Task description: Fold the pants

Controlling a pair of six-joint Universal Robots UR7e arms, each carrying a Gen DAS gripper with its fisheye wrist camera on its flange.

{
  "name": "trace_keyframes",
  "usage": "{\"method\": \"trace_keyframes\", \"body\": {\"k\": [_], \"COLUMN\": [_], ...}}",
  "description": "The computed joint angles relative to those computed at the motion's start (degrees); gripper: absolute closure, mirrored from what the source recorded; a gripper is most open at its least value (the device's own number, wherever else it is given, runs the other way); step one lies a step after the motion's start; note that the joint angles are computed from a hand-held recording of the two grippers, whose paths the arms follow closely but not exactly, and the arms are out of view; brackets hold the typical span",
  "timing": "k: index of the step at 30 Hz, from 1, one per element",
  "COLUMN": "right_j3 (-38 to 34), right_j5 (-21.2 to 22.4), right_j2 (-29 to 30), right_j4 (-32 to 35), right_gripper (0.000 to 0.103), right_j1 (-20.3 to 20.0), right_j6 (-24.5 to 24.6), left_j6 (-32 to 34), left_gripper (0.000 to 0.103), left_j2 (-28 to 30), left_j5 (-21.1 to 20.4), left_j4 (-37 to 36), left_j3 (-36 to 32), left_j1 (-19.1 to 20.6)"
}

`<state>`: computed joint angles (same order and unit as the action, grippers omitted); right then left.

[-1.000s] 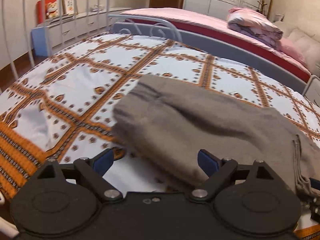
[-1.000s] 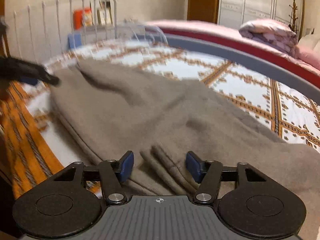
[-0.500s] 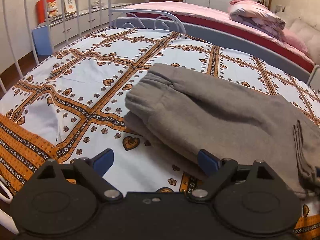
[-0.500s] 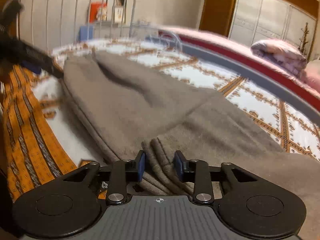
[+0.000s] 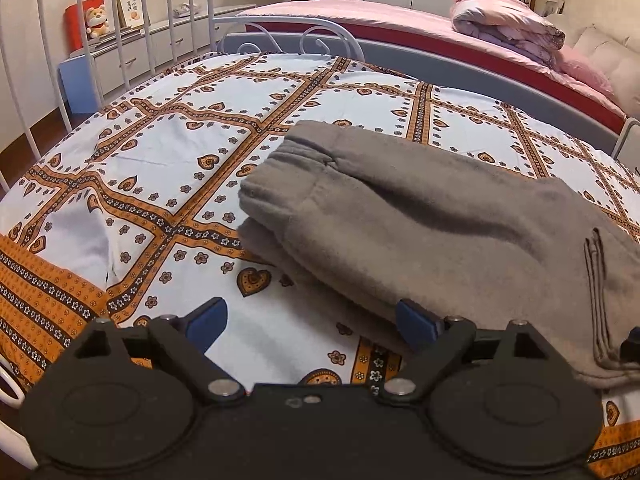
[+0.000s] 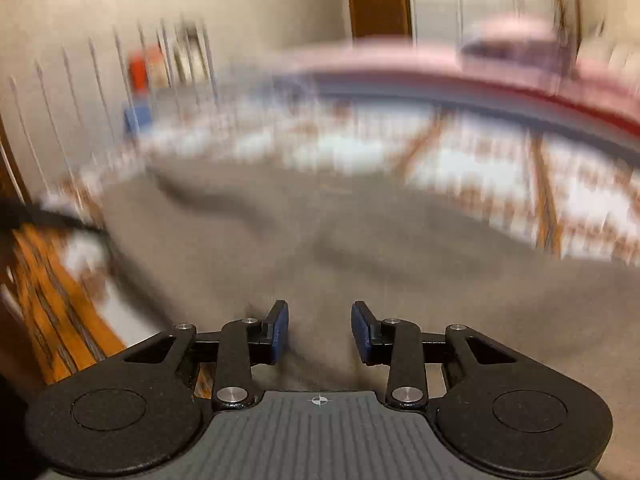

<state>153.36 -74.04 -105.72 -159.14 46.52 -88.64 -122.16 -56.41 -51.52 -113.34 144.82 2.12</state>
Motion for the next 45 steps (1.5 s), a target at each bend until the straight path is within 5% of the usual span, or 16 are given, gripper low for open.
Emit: {"method": "trace_keyframes", "body": {"k": [5, 10, 15, 18, 21, 24, 28, 33, 38, 40, 42, 45], "right_j3": [-1.81, -4.95, -12.28, -19.04, -22.41, -24.59, -27.77, -29.95, -29.2, -28.99, -27.92, -25.08], "right_j5": [10.14, 10.88, 3.95, -4.39, -2.35, 7.04, 4.79, -3.19, 6.2, 3.45, -4.1, -1.8], "right_j2": [-5.69, -1.97, 7.3, 12.85, 13.1, 9.12, 9.18, 15.12, 10.21, 10.02, 12.92, 10.24], "right_j4": [8.95, -2.05, -15.89, -9.49, -2.75, 2.56, 4.6, 3.96, 7.97, 10.41, 7.27, 5.09], "right_gripper": [0.067, 0.067, 0.067, 0.068, 0.068, 0.067, 0.067, 0.067, 0.067, 0.066, 0.062, 0.041], "right_j1": [-3.92, -1.9, 1.18, 3.47, 3.08, 0.17, 0.65, 1.7, -1.75, -0.93, 0.73, 1.11], "right_j6": [1.32, 13.03, 30.13, 34.49, 33.0, 33.76, 32.06, 31.22, 31.07, 28.17, 25.11, 23.12], "left_j6": [-0.92, -1.46, 0.36, 1.19, 1.05, 1.53, 1.94, 3.42, 5.4, 5.8, 5.43, 5.48], "left_gripper": [0.018, 0.018, 0.017, 0.017, 0.016, 0.016, 0.016, 0.016, 0.016, 0.016, 0.016, 0.016], "left_j2": [-0.52, -2.51, -4.48, -5.04, -4.98, -4.52, -3.91, -2.79, -1.5, -1.29, -1.37, -1.65], "left_j5": [-0.01, 2.27, 3.46, 3.92, 4.53, 5.02, 5.97, 6.81, 7.91, 8.08, 7.84, 7.7], "left_j4": [0.88, 2.27, 1.11, -1.06, -1.04, -1.06, -0.64, -1.23, -0.65, -0.55, -0.72, -0.85], "left_j3": [0.51, 1.17, 2.46, 3.16, 3.0, 2.69, 1.93, 0.73, -0.45, -0.72, -0.68, -0.32], "left_j1": [-0.78, -0.58, 1.56, 2.81, 2.76, 3.2, 4.68, 6.64, 6.72, 6.82, 6.76, 6.21]}}
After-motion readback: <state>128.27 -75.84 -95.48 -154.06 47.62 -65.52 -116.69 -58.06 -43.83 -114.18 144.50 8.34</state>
